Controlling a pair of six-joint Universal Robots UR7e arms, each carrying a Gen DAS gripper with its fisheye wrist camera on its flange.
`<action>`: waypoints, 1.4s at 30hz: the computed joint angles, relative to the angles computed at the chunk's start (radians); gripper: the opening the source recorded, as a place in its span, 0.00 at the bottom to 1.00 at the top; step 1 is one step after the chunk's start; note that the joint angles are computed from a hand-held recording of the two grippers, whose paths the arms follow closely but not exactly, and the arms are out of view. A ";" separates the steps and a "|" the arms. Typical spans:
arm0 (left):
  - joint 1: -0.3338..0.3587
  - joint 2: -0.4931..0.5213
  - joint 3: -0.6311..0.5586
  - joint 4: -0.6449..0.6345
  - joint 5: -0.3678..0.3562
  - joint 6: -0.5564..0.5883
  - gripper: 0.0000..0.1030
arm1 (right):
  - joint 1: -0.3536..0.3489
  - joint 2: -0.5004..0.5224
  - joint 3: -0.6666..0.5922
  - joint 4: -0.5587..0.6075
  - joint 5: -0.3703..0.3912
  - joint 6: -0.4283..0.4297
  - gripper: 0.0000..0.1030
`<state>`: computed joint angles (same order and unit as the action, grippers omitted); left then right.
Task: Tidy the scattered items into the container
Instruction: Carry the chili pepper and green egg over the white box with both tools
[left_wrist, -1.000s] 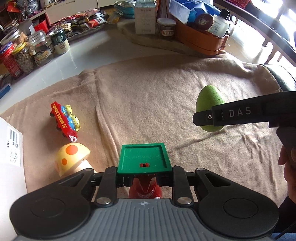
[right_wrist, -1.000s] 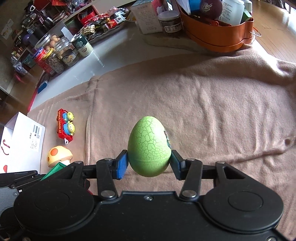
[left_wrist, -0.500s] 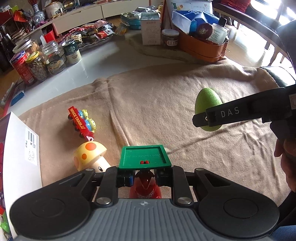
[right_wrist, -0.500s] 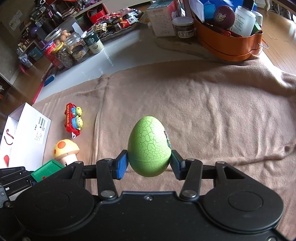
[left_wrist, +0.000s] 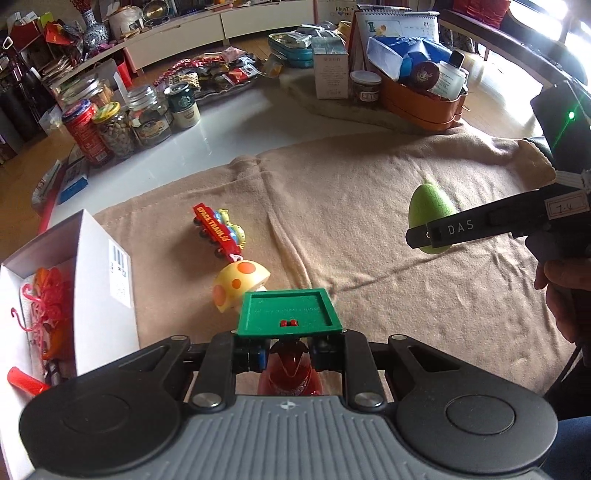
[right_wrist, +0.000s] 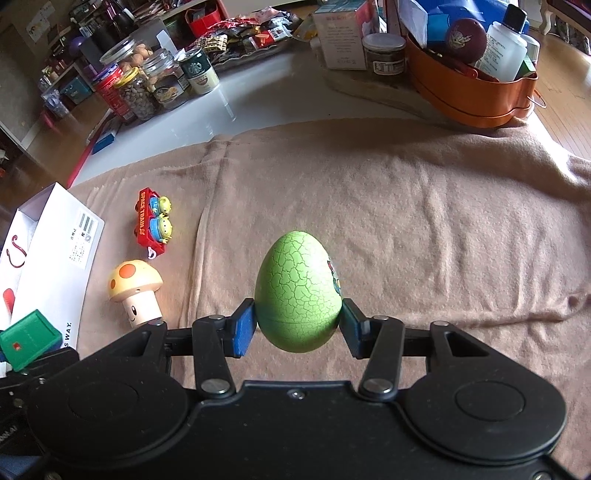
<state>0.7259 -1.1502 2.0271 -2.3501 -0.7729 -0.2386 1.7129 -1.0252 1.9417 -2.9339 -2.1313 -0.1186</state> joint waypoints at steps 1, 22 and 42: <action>-0.004 -0.022 0.002 0.015 0.005 -0.005 0.20 | 0.004 0.001 0.001 0.001 0.002 0.001 0.48; 0.007 -0.378 -0.032 0.319 0.205 -0.086 0.20 | 0.215 0.110 -0.170 0.162 0.010 0.028 0.48; 0.155 -0.479 -0.009 0.279 0.160 -0.079 0.20 | 0.373 0.475 -0.659 0.450 0.116 0.013 0.48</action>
